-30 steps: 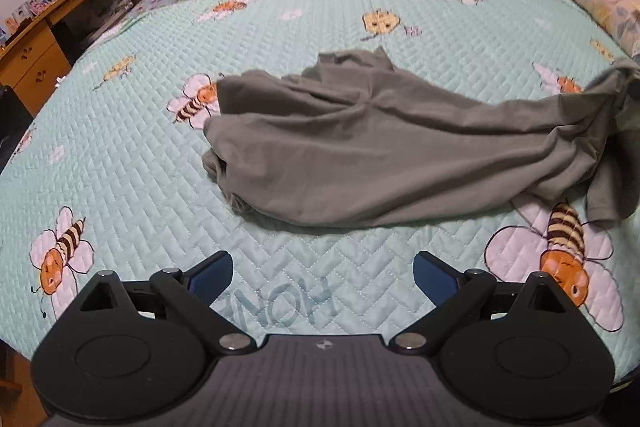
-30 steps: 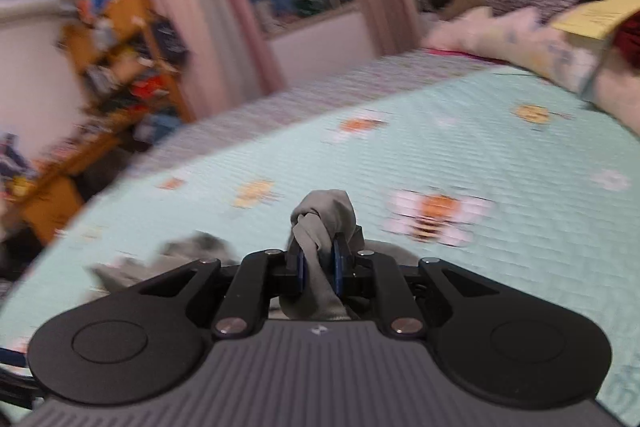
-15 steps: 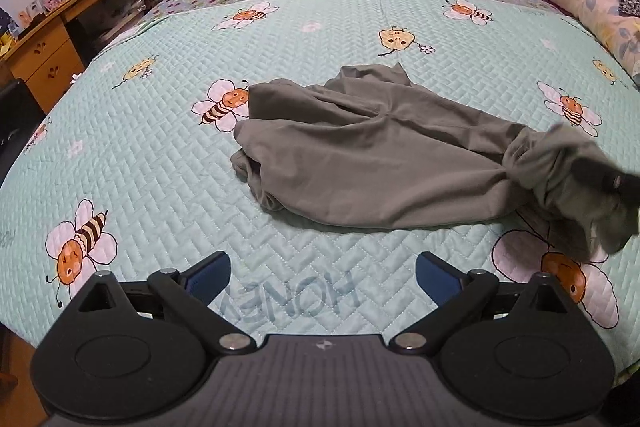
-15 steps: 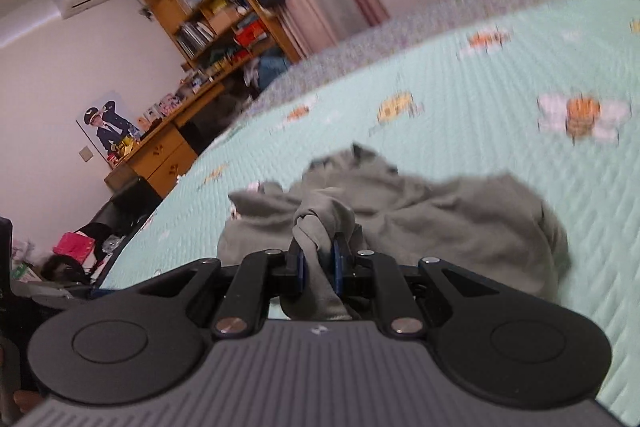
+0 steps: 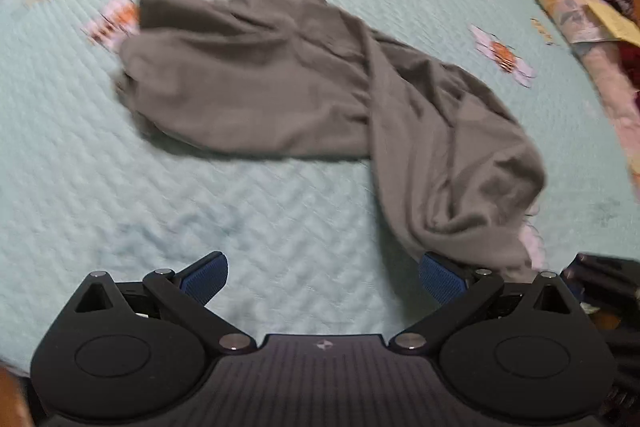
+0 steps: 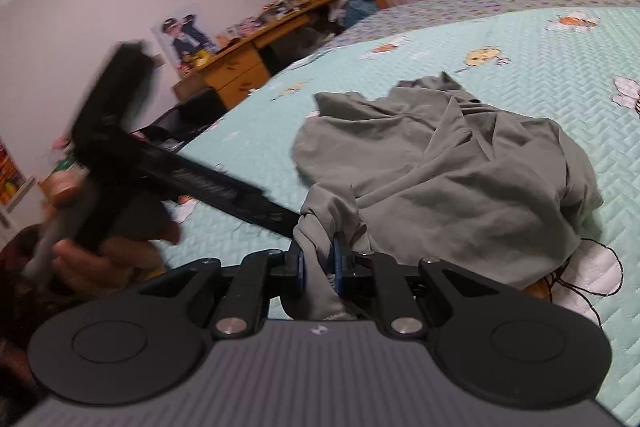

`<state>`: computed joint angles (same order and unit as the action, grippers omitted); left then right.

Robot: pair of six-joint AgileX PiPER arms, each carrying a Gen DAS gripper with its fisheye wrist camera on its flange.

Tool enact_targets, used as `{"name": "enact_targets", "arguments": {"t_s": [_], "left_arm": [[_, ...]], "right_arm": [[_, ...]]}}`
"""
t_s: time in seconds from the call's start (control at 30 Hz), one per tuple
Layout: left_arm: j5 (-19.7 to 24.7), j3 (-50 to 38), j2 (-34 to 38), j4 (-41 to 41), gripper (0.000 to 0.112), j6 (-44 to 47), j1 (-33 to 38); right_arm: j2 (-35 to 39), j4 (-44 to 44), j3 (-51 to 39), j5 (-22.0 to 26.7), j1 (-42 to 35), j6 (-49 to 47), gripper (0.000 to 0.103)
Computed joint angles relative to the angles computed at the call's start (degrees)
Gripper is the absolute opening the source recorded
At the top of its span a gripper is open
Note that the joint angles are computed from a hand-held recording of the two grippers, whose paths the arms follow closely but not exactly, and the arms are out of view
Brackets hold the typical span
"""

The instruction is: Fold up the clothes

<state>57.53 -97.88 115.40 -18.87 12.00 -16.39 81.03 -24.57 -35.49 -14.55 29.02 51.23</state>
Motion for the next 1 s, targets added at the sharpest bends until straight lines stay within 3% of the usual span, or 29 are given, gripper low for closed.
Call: {"name": "enact_targets", "arguments": {"t_s": [0.13, 0.5, 0.7, 1.0], "left_arm": [[3.6, -4.6, 4.4, -4.6, 0.100, -0.7, 0.5], [10.4, -22.0, 16.7, -1.9, 0.099, -10.9, -3.6], [7.8, -18.4, 14.1, -3.4, 0.098, -13.0, -1.0], [10.2, -22.0, 16.0, -10.3, 0.098, -12.8, 1.8]], "right_arm": [[-3.5, -4.4, 3.5, 0.0, 0.6, 3.9, 0.015], [-7.8, -20.3, 6.4, -4.0, -1.2, 19.2, 0.015], [-9.2, -23.1, 7.8, -4.6, -3.2, 21.9, 0.015], [-4.4, -20.7, 6.0, -7.4, -3.7, 18.3, 0.015]]}}
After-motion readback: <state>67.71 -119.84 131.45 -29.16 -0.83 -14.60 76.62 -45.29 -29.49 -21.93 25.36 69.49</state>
